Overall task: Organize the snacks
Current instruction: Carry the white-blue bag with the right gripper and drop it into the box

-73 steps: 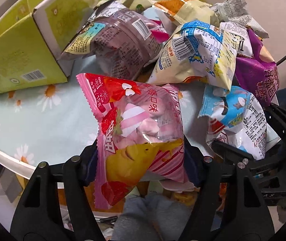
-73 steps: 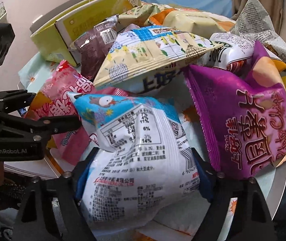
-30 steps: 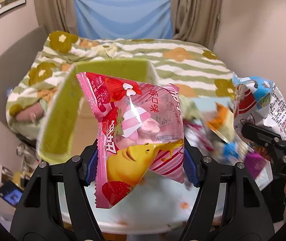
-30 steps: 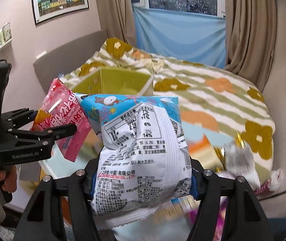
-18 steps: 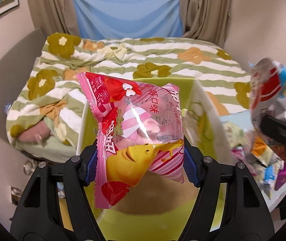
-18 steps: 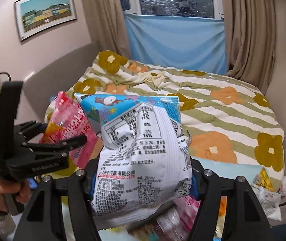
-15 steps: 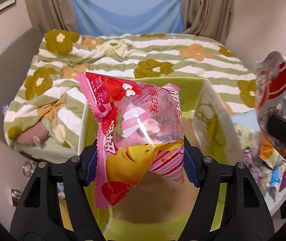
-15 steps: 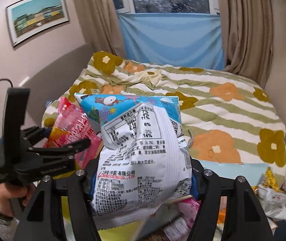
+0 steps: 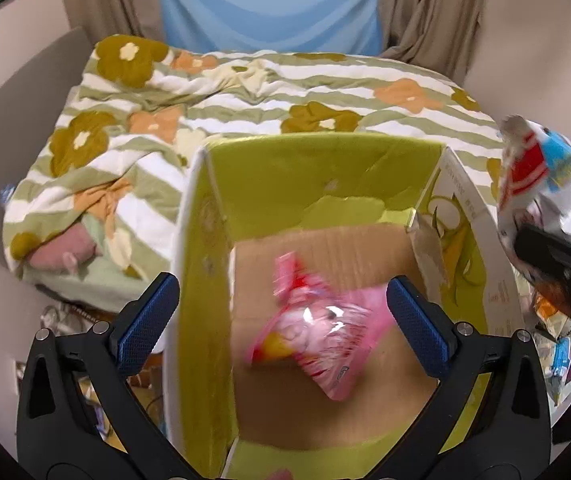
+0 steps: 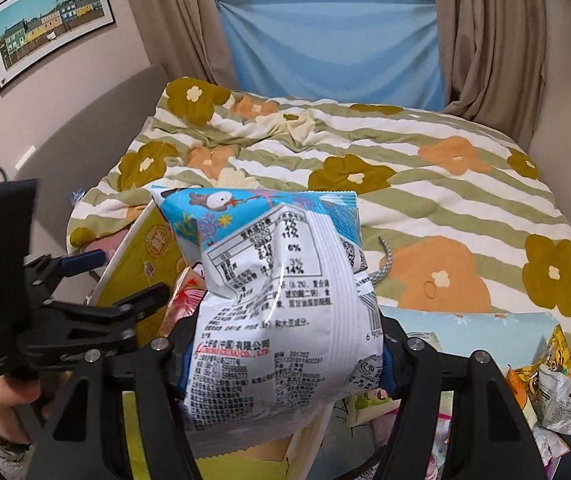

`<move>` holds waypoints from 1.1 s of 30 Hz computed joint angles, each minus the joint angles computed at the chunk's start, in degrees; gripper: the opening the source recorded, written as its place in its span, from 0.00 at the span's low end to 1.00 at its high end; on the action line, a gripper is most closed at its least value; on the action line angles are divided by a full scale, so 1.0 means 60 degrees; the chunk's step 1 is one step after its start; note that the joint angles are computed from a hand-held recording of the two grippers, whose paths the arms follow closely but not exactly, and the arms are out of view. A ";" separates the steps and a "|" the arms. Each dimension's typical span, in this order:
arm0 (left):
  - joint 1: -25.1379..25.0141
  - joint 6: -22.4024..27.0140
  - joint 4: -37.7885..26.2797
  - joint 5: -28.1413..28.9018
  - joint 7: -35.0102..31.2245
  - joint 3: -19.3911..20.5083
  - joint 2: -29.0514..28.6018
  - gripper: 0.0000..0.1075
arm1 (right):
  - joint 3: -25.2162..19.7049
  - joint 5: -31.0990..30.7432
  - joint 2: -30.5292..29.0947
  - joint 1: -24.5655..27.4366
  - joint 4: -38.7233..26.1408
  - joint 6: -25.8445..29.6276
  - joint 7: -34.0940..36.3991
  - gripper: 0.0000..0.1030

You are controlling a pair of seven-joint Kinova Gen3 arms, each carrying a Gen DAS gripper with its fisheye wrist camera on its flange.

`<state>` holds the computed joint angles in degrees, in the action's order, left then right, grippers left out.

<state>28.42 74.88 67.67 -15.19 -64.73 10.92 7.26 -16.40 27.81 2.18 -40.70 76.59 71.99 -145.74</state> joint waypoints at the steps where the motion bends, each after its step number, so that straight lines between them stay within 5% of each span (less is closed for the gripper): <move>1: 0.0021 0.0070 0.0044 -0.0027 0.0079 -0.0004 -0.0072 0.96 | 0.0050 -0.0065 0.0097 0.0061 -0.0125 -0.0005 0.0237 0.61; 9: 0.0089 0.0435 0.0199 -0.0311 0.0751 0.0128 -0.0289 0.96 | 0.0350 -0.0310 0.0699 0.0041 -0.0705 -0.0290 0.1390 0.63; 15: 0.0072 0.0560 0.0371 -0.0362 0.0966 0.0138 -0.0296 0.96 | 0.0786 -0.1418 0.1213 0.0392 -0.0766 -0.0860 0.2416 0.67; 17: 0.0116 0.0596 0.0453 -0.0463 0.1043 0.0175 -0.0339 0.96 | 0.0781 -0.1391 0.1081 0.0500 -0.0362 -0.1367 0.2285 1.00; 33: 0.0122 0.0938 0.0382 -0.0743 0.1213 0.0513 -0.0935 0.96 | 0.0456 -0.0303 0.0448 -0.0246 -0.0666 -0.0513 0.1378 1.00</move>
<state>29.15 80.50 69.96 -19.65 -57.46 14.00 1.65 -13.67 25.99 4.87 -42.18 72.59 68.91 -137.47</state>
